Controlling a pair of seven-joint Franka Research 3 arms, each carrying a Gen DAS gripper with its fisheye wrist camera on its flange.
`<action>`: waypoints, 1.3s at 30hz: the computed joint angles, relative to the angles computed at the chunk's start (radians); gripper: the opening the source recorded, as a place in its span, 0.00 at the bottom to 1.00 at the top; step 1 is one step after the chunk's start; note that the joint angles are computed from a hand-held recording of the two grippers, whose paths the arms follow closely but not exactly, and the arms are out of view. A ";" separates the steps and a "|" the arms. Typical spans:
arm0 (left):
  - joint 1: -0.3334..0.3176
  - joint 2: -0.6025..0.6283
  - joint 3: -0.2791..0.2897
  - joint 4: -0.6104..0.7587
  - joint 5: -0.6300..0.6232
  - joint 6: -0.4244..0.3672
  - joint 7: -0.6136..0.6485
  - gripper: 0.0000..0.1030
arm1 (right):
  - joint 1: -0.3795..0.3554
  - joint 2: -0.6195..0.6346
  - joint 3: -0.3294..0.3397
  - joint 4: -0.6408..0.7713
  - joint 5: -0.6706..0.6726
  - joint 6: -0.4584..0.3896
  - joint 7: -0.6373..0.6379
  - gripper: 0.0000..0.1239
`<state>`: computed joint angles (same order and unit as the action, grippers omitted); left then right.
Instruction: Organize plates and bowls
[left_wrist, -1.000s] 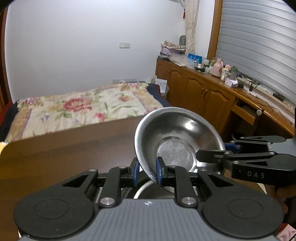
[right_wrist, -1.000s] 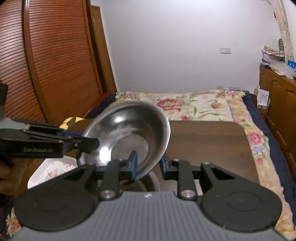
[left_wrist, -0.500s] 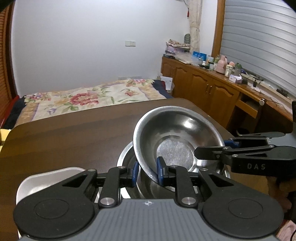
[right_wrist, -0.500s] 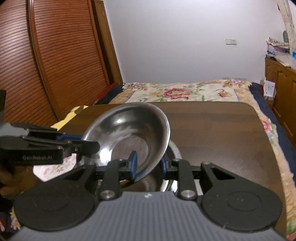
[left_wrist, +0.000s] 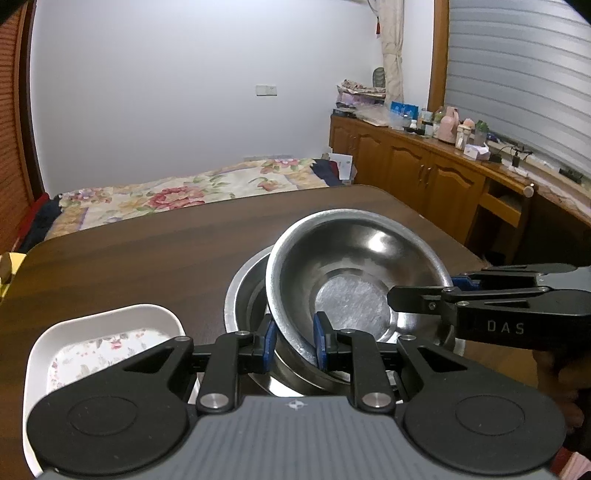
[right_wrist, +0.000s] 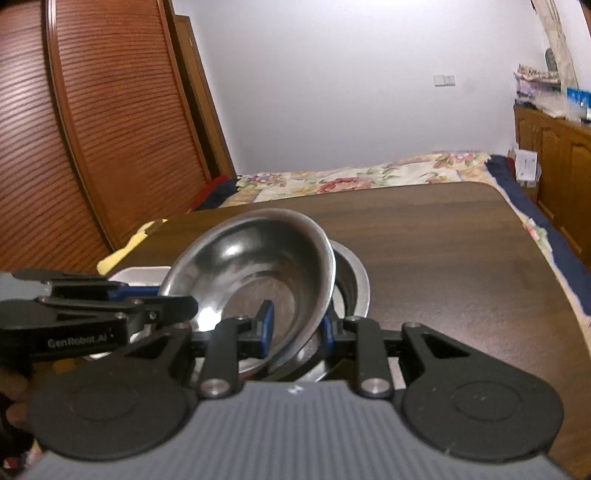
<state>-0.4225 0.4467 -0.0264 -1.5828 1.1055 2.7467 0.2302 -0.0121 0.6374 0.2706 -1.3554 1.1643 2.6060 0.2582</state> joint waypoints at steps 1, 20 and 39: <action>-0.001 0.005 0.001 0.006 0.000 -0.007 0.004 0.22 | 0.001 0.001 0.003 -0.001 0.005 0.010 -0.013 0.23; -0.032 0.026 0.013 0.018 0.099 -0.067 -0.081 0.21 | -0.002 0.025 0.042 0.018 0.090 0.114 -0.204 0.22; -0.026 -0.005 0.010 -0.014 0.195 -0.062 -0.204 0.22 | -0.024 0.059 0.064 0.073 0.166 0.102 -0.212 0.23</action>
<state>-0.4485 0.4422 -0.0168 -1.5968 1.3003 2.6849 0.0264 -0.0360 0.6963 0.3342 -1.2826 1.3301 2.7078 0.0459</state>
